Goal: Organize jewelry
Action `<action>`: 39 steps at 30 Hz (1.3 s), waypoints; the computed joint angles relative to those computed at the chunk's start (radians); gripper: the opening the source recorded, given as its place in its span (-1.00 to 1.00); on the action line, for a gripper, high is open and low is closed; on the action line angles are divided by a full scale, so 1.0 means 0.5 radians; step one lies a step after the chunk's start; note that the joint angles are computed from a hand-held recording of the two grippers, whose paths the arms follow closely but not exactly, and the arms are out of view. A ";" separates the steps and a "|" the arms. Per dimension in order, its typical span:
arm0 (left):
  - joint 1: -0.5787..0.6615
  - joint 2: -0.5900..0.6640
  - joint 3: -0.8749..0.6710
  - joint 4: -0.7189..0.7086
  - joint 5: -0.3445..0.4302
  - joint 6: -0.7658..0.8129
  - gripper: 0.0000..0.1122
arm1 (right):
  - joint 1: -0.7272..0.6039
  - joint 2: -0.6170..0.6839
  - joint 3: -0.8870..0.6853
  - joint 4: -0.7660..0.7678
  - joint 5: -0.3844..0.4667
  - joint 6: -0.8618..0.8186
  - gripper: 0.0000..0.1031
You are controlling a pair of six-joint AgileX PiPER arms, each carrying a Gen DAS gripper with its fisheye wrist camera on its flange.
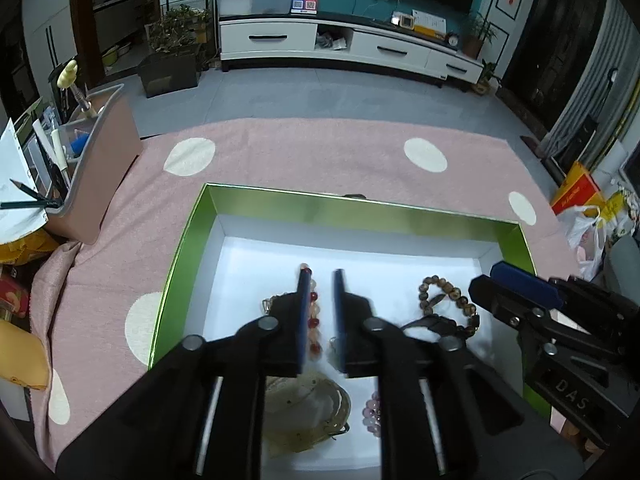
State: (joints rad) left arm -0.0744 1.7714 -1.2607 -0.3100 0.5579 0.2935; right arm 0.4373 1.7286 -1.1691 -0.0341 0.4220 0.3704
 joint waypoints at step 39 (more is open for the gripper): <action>-0.183 -0.557 -0.636 0.940 1.056 -0.628 0.79 | 0.339 -0.462 -0.737 -0.652 1.472 0.552 0.97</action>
State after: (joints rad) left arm -0.1659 1.4930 -1.5786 0.1601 1.0860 -0.0206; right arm 0.6066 1.4974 -1.5374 -0.3600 1.1580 0.6466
